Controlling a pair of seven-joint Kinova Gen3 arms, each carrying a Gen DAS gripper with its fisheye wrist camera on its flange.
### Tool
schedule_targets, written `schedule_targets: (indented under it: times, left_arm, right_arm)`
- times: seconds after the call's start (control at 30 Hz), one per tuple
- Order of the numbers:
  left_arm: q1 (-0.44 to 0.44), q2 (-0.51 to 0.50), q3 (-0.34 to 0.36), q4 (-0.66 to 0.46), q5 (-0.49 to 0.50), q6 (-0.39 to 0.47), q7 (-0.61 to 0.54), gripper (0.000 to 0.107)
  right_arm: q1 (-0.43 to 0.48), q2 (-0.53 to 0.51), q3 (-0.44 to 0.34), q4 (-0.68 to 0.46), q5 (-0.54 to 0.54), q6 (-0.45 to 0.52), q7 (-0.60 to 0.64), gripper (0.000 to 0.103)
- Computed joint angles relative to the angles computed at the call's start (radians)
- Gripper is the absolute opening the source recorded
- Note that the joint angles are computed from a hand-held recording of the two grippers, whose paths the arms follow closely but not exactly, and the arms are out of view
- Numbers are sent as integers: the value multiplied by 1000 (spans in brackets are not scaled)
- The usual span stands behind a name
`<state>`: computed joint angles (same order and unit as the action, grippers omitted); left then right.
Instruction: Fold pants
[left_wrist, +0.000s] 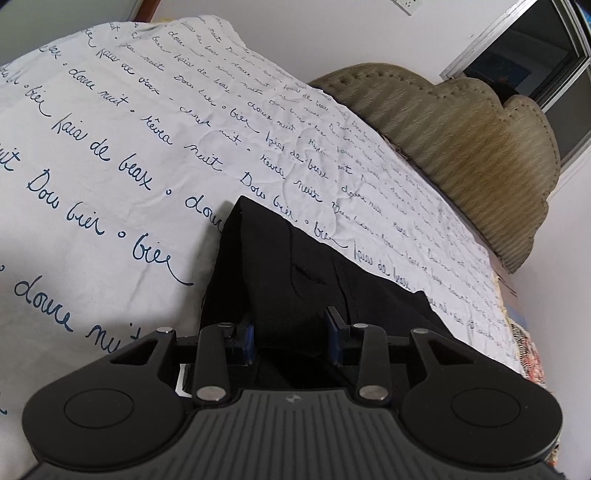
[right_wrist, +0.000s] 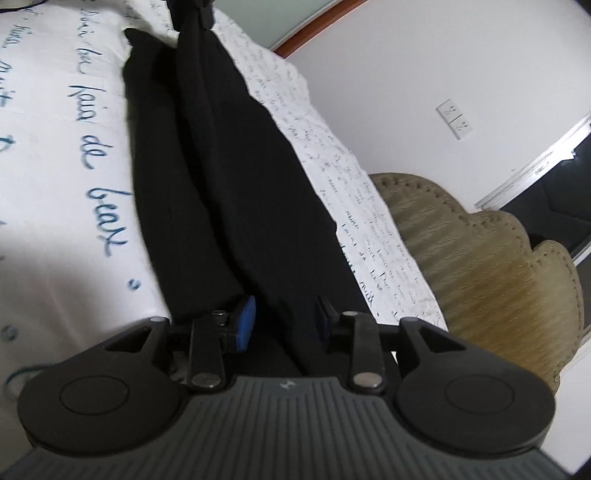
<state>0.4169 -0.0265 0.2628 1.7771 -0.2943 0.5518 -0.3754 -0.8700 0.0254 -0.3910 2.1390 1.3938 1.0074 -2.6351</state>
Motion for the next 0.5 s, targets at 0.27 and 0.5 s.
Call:
schedule_targets:
  times: [0.27, 0.5]
  left_arm:
    - [39, -11, 34, -52, -80, 143, 8, 35]
    - [87, 37, 59, -75, -136, 256, 17, 35]
  right_arm:
    - [20, -97, -5, 21, -37, -84, -64, 2]
    - [49, -198, -104, 38, -210, -85, 77, 2]
